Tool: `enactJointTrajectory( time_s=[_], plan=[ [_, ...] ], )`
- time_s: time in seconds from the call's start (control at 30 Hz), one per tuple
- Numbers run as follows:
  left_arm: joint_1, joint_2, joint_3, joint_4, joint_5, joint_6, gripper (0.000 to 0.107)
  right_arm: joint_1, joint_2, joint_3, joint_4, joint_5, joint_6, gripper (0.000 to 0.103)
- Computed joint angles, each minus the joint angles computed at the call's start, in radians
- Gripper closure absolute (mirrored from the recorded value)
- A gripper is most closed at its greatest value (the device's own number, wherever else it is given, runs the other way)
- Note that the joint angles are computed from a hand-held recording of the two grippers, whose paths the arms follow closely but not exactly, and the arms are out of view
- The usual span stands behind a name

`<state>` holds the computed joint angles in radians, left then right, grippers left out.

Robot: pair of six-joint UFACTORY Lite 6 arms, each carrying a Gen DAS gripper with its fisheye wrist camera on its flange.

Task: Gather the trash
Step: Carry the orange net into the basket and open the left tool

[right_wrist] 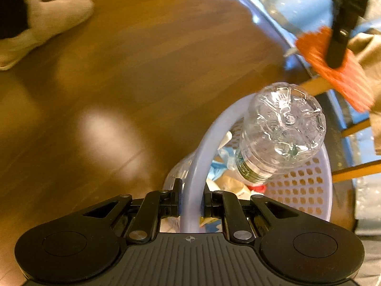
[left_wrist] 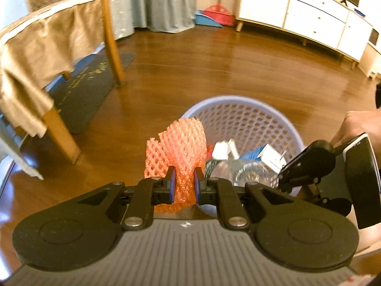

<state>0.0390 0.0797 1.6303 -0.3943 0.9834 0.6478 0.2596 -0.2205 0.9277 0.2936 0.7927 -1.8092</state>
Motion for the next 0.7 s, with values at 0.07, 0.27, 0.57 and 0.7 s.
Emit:
enactJointTrajectory(
  time_s=[0.07, 0.27, 0.57, 0.7],
  plan=[
    [-0.027, -0.016, -0.008, 0.010, 0.014, -0.008, 0.095, -0.032, -0.059, -0.040, 0.003, 0.045, -0.059, 0.093],
    [-0.122, 0.001, 0.037, 0.039, 0.066, -0.074, 0.095, -0.102, -0.229, -0.117, 0.010, 0.208, -0.101, 0.093],
    [-0.287, 0.097, 0.122, 0.094, 0.080, -0.186, 0.094, -0.139, -0.336, -0.170, 0.105, 0.259, -0.157, 0.093],
    [-0.350, 0.129, 0.107, 0.112, 0.044, -0.240, 0.089, -0.183, -0.402, -0.217, 0.115, 0.291, -0.206, 0.093]
  ],
)
